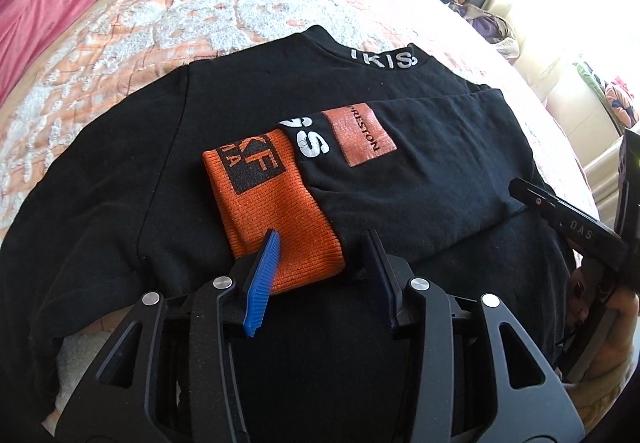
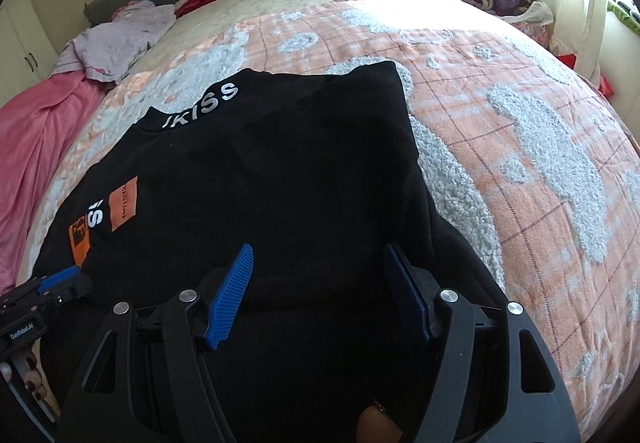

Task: Fold small clothes
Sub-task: 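Move the left tool to the other orange-cuffed sleeve and grasp its cuff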

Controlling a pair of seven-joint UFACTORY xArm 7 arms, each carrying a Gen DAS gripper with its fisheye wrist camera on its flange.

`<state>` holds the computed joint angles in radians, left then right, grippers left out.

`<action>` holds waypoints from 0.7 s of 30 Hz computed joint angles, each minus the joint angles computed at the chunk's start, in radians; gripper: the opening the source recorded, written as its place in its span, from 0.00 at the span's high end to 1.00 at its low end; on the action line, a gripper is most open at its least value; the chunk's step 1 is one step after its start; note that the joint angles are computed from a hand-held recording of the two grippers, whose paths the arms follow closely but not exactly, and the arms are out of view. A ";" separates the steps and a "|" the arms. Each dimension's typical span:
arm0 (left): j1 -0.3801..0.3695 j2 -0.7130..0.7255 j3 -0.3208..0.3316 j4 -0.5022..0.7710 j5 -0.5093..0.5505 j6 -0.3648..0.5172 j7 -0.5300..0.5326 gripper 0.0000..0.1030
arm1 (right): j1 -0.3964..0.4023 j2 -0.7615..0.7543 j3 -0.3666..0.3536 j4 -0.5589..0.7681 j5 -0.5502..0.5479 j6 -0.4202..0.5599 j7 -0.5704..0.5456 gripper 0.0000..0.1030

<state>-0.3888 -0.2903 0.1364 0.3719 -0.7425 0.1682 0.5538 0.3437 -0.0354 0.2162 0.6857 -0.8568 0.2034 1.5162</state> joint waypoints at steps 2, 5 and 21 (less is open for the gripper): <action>0.006 -0.018 -0.002 -0.005 0.006 0.007 -0.004 0.63 | -0.005 -0.027 -0.005 -0.032 0.026 -0.049 0.000 0.29; 0.013 -0.037 -0.002 -0.013 0.019 0.012 -0.018 0.62 | -0.028 -0.065 0.023 -0.061 0.032 -0.075 0.011 0.29; 0.090 -0.217 -0.054 -0.114 0.281 -0.030 -0.252 0.15 | -0.224 -0.275 0.277 -0.183 0.111 -0.155 0.077 0.07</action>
<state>-0.2990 -0.5077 0.0826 0.2580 -0.4619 0.1384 0.3020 0.1197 -0.3108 0.4934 0.5028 -0.7455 0.0485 1.5937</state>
